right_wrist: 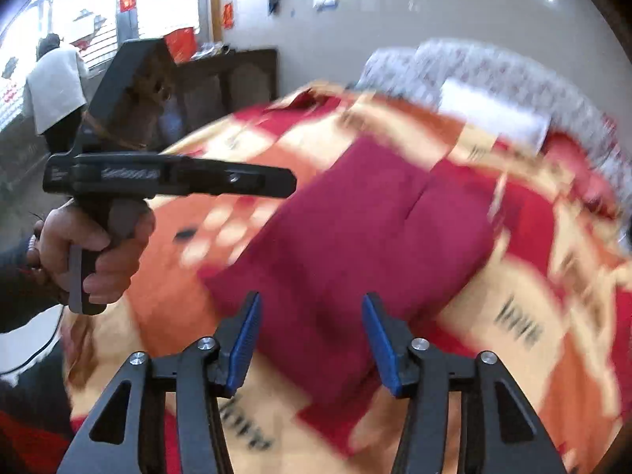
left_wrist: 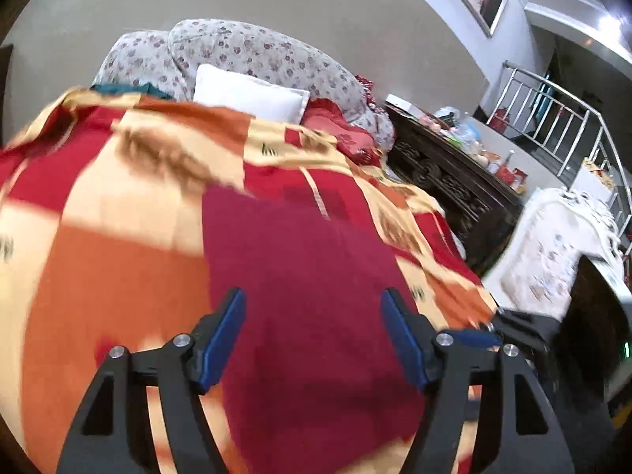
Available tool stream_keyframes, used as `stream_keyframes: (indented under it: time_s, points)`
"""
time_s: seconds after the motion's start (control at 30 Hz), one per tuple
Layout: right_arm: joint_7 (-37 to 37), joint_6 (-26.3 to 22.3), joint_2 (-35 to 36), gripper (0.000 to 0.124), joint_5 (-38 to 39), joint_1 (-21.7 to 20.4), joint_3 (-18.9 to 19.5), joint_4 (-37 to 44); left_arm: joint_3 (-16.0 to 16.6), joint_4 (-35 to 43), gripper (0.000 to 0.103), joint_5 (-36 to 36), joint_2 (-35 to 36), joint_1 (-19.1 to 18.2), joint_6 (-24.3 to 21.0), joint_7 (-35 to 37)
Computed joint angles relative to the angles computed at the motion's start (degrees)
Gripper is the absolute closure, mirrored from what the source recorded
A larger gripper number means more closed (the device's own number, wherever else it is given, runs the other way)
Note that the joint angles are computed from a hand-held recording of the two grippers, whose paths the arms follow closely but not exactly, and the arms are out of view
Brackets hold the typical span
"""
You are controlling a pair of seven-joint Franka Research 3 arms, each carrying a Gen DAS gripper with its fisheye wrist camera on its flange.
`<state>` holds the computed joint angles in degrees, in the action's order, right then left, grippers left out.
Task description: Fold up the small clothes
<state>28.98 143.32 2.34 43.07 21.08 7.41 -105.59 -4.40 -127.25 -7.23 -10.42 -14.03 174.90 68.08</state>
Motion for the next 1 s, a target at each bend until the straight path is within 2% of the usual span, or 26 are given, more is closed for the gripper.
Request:
stream_keyframes:
  time_s: [0.03, 0.07, 0.1, 0.17, 0.23, 0.27, 0.33, 0.37, 0.4, 0.5, 0.53, 0.57, 0.6, 0.63, 0.67, 0.7, 0.73, 0.77, 0.8, 0.83, 0.9, 0.93, 0.97, 1.0]
  points:
    - [2.17, 1.6, 1.39, 0.065, -2.98, 0.5, 0.19, 1.83, -0.2, 4.11, 0.034, 1.65, 2.73, 0.9, -2.7, 0.08]
    - [3.32, 1.71, 3.4, 0.065, -4.88, 0.78, 0.35, 4.35, -2.03, 7.88, 0.034, 6.82, 5.41, 3.64, -5.92, -3.31]
    - [4.61, 1.91, 5.41, 0.065, -7.19, 1.13, 0.5, 6.53, -2.63, 10.29, 0.034, 8.35, 7.31, 4.65, -8.17, -4.92]
    - [11.14, 2.88, 10.61, 0.065, -16.17, 2.66, -0.3, 11.55, -3.31, 15.4, 0.034, 3.03, 12.21, 5.19, -12.75, -1.74]
    - [19.45, -0.22, 16.24, 0.064, -23.87, 3.75, -1.95, 17.36, -4.57, 20.03, 0.034, -0.23, 16.89, 6.47, -19.82, 0.0]
    - [20.99, -1.81, 17.91, 0.064, -23.53, 2.85, -1.68, 18.67, -4.71, 20.84, 0.034, 1.36, 18.48, 6.68, -20.33, -1.4]
    - [19.17, -1.88, 18.82, 0.063, -18.43, -0.13, 0.72, 19.08, -5.04, 20.4, 0.029, 5.35, 19.51, 6.67, -17.62, -3.25]
    - [18.51, -1.88, 18.79, 0.063, -16.58, -1.1, 1.37, 18.72, -5.49, 20.62, 0.023, 5.74, 19.72, 6.97, -17.71, -3.16]
    - [17.56, -1.6, 18.32, 0.063, -14.97, -1.85, 1.92, 17.77, -5.82, 21.37, 0.017, 6.66, 20.11, 7.03, -18.62, -2.94]
    - [16.2, -1.24, 17.41, 0.057, -13.49, -2.25, 2.29, 16.45, -5.57, 23.57, 0.015, 11.85, 20.26, 6.16, -21.72, -5.16]
    - [16.61, -2.56, 17.22, 0.053, -12.74, -2.51, 2.36, 16.71, -5.72, 22.83, 0.015, 11.93, 19.2, 6.32, -20.61, -5.76]
    - [16.76, -4.83, 16.88, 0.04, -11.73, -2.88, 2.63, 17.06, -5.8, 20.77, 0.015, 11.35, 17.27, 6.67, -17.43, -6.64]
    - [16.86, -6.35, 16.51, 0.034, -11.63, -2.77, 2.63, 17.17, -5.52, 17.91, 0.015, 11.89, 14.64, 6.76, -13.78, -8.85]
    - [17.62, -5.55, 15.9, 0.034, -12.75, -2.95, 3.31, 16.64, -4.87, 14.81, 0.015, 15.55, 11.41, 6.55, -11.1, -13.44]
    - [18.34, -3.56, 13.5, 0.034, -13.08, -1.3, 1.99, 14.11, -4.72, 13.5, 0.015, 20.12, 9.5, 6.66, -10.73, -17.74]
    - [18.65, -2.77, 11.77, 0.034, -11.54, -1.42, 2.17, 12.32, -6.29, 10.93, 0.014, 28.71, 6.06, 8.78, -10.59, -25.18]
    - [19.34, -2.72, 10.33, 0.034, -9.9, -1.58, 2.21, 10.97, -6.47, 8.98, 0.013, 38.12, 2.92, 9.12, -12.04, -32.72]
    - [20.65, -2.28, 7.99, 0.032, -8.1, -1.66, 2.11, 8.64, -8.47, 7.19, 0.009, 45.14, -0.32, 10.57, -14.95, -37.81]
    - [23.43, -0.2, 5.0, 0.029, -8.36, -1.07, 1.62, 5.24, -9.95, 5.64, 0.006, 49.18, -2.78, 11.41, -17.07, -40.65]
    - [28.7, 3.62, 2.02, 0.028, -12.47, 0.17, 0.84, 1.33, -11.28, 3.32, 0.005, 52.33, -5.77, 11.81, -18.84, -42.61]
    - [45.12, 10.79, -3.65, 0.021, -26.67, 1.68, 0.02, -6.93, -12.29, -1.59, 0.003, 53.35, -10.91, 10.92, -19.93, -43.49]
    - [52.38, 12.91, -6.5, 0.021, -32.54, 0.35, 1.34, -11.11, -12.24, -3.84, 0.003, 52.29, -12.85, 10.08, -19.58, -43.48]
    - [55.62, 13.99, -8.17, 0.021, -34.76, 1.02, 0.7, -13.65, -11.57, -6.42, 0.002, 50.35, -14.68, 8.83, -18.12, -42.99]
    - [56.39, 15.13, -10.16, 0.021, -33.81, 1.11, 0.76, -16.75, -9.88, -9.17, 0.002, 46.29, -16.06, 6.43, -15.98, -41.58]
